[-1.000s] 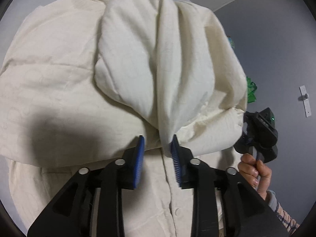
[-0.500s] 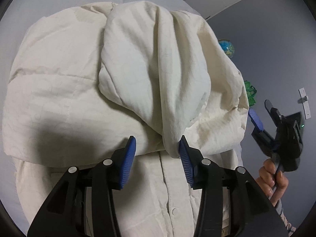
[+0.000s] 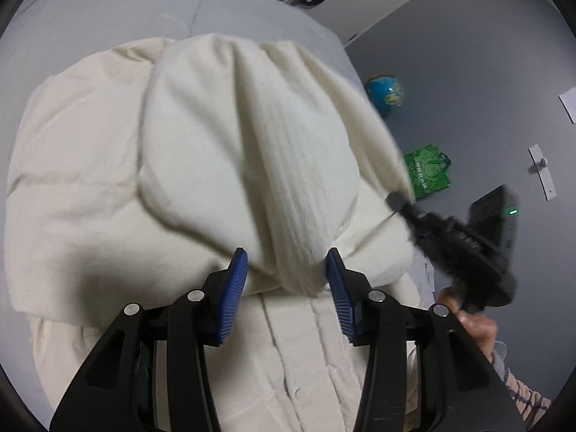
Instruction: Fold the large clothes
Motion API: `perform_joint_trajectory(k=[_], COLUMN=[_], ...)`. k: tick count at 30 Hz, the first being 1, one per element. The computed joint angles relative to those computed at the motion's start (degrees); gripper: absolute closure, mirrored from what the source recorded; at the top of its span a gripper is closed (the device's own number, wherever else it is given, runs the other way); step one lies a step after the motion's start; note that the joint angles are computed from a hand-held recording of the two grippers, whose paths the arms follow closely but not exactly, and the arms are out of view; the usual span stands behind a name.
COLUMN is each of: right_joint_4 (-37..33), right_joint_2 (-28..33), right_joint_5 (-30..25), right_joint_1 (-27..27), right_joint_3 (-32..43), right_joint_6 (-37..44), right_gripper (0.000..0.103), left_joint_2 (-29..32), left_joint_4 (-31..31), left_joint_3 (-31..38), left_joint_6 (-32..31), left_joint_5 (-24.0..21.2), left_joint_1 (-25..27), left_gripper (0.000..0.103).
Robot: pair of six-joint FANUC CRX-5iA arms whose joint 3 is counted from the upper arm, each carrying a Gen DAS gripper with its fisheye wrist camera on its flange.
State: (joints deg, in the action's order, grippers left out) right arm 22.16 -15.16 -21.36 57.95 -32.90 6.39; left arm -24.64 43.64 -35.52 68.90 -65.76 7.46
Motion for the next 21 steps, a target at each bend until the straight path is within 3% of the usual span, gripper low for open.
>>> perform_joint_trajectory(k=[5, 9, 10, 11, 13, 17, 21], right_joint_4=[-6.6, -14.7, -15.0, -13.3, -10.7, -11.0, -10.8], right_joint_2=[-1.8, -1.3, -0.8, 0.1, 0.8, 2.8, 4.3], right_joint_5=[7.2, 2.6, 1.3, 0.0, -2.5, -4.8, -2.3], right_joint_1=[-1.3, -1.2, -1.2, -0.6, -0.1, 0.3, 1.0], right_joint_3=[-3.3, 1.9, 3.0, 4.1, 5.3, 6.2, 4.0], right_joint_6=[2.3, 14.8, 16.0, 15.6, 15.5, 16.1, 15.4], right_gripper=[0.095, 0.095, 0.095, 0.095, 0.095, 0.095, 0.096], left_joint_2=[1.9, 1.7, 1.7, 1.8, 1.5, 1.1, 1.8], left_joint_4=[-0.9, 0.9, 1.1, 1.2, -0.6, -2.2, -4.5], left_joint_3=[1.3, 1.1, 1.0, 0.8, 0.8, -1.1, -1.9], left_joint_6=[0.5, -1.4, -1.2, -0.8, 0.1, 4.4, 6.0], left_joint_5=[1.7, 3.9, 4.5, 5.0, 4.8, 2.7, 1.2], left_joint_1=[-3.2, -3.8, -3.7, -3.5, -2.6, -0.6, 0.5], left_gripper=[0.059, 0.059, 0.062, 0.076, 0.094, 0.097, 0.095])
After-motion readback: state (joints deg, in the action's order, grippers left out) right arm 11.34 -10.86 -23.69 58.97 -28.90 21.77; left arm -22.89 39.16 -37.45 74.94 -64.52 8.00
